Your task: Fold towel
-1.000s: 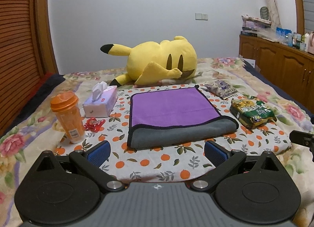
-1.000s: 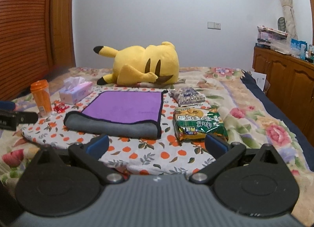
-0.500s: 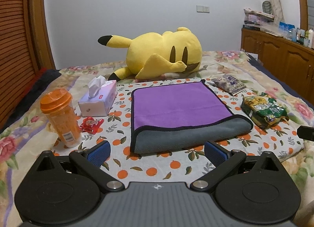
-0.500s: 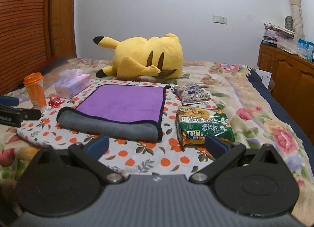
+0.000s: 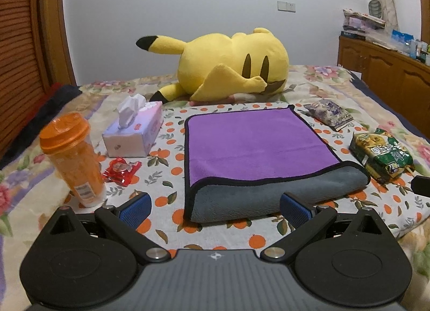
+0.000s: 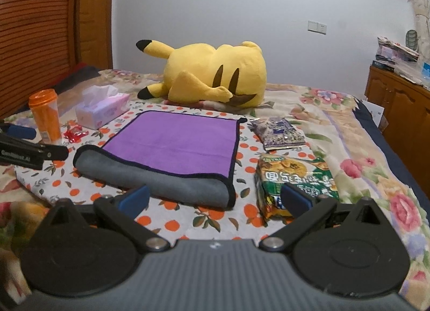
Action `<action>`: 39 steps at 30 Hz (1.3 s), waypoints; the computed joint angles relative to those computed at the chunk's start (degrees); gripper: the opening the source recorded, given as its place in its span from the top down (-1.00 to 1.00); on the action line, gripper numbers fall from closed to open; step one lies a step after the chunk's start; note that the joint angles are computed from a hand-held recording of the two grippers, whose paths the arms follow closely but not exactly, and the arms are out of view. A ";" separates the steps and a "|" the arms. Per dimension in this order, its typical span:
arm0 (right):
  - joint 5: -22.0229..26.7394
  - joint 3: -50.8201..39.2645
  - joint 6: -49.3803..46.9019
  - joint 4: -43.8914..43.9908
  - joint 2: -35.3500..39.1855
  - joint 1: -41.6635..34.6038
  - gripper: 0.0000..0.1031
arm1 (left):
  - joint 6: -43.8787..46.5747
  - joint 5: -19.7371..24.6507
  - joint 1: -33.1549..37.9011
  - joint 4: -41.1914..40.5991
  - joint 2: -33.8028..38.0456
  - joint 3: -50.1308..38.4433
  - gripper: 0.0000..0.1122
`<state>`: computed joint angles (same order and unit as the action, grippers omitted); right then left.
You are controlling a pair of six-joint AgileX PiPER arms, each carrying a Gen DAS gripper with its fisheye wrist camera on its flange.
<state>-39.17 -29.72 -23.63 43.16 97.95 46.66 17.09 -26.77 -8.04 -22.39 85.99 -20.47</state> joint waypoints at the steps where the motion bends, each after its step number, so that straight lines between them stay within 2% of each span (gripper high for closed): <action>1: 0.32 -0.52 -0.04 -0.43 0.45 -0.31 -1.00 | -1.78 -0.02 0.69 2.34 1.03 -0.49 -0.84; 16: 4.72 -10.63 -4.12 -1.39 8.59 -2.92 -1.00 | -10.04 -1.24 6.96 16.09 11.98 -7.84 -0.84; 22: 6.84 -14.67 -5.53 -0.99 12.32 -4.55 -1.00 | -17.05 -1.41 10.96 25.79 14.48 -9.70 -0.80; 29: 9.78 -19.24 -8.82 0.40 15.64 -7.00 -1.00 | -26.10 -0.06 14.91 36.03 16.65 -12.31 -0.63; 36: 13.56 -23.47 -12.88 2.04 18.14 -8.93 -0.98 | -35.95 1.11 17.68 46.74 18.44 -14.46 -0.33; 37: 14.43 -24.06 -13.27 2.16 18.34 -9.28 -0.96 | -36.74 1.10 17.88 47.59 18.65 -14.57 -0.30; 39: 16.38 -25.44 -14.91 3.24 18.83 -9.96 -0.78 | -36.77 1.16 17.90 47.89 18.94 -14.59 -0.21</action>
